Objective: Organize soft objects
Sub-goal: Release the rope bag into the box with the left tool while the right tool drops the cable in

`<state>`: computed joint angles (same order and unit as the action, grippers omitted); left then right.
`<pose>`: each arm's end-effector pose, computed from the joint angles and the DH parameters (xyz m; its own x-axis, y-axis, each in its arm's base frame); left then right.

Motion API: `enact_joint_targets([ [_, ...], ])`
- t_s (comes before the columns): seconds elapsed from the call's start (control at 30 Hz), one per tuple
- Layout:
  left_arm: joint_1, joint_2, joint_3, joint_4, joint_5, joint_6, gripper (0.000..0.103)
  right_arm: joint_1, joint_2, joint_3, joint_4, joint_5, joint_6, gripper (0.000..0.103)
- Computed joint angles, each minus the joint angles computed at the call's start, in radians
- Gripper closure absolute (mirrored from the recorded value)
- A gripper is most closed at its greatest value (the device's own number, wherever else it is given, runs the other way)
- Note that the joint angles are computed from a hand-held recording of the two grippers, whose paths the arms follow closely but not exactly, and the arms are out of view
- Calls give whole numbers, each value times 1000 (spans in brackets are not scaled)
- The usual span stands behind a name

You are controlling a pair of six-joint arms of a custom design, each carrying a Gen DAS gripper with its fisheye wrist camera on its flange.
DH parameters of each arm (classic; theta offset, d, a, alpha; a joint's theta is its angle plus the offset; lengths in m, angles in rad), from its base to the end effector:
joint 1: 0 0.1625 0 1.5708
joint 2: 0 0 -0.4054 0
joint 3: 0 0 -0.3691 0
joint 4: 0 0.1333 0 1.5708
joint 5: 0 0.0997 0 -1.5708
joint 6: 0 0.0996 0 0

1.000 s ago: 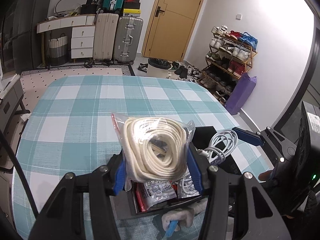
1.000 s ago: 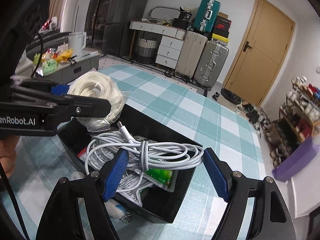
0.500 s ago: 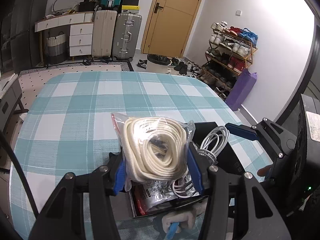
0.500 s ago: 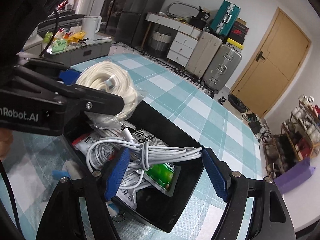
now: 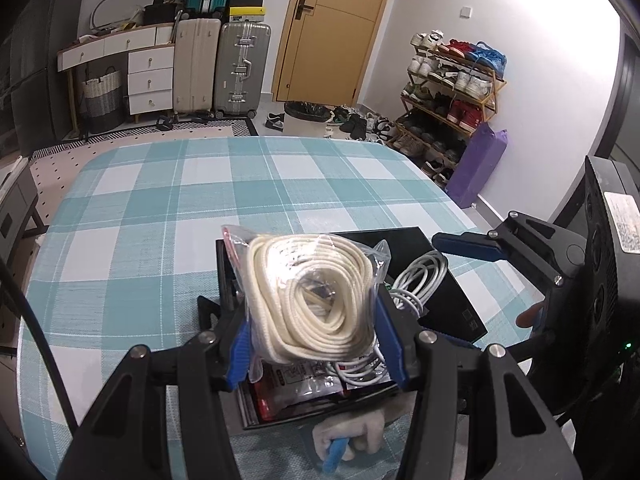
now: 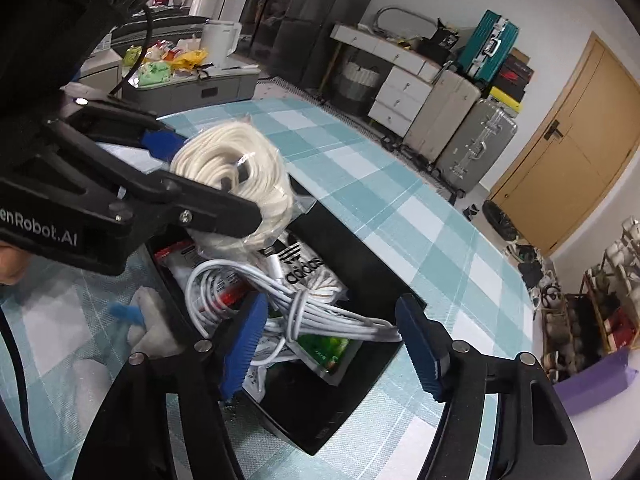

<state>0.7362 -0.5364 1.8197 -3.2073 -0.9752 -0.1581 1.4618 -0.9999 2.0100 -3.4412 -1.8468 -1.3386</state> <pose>-0.2992 -0.5264 -0.0271 -0.8004 0.3779 -0.4653 0.5765 0.6982 -0.4245 0.0454 -0.5613 0.2041 -0.2840 -0.5596 0.7786 -0.8926 0.4509 -0.0015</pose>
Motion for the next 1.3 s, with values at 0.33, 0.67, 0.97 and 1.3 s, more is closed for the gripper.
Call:
enact_joint_targets([
  [0.33,-7,6,-13,37,7,-15,36,-22,-58,67,-51,58,44,9],
  [0.67,-35,-32,62,-23,-11,-18,0,-65,-144,151,-40,145,162,1],
  [0.97,-101,-59,163,-77,116,-45,0,-109,-209,198,21,213,290,1],
  [1.3,-154,-63,247,-99,199,-125,0,-135,-270,268,55,239,330,1],
])
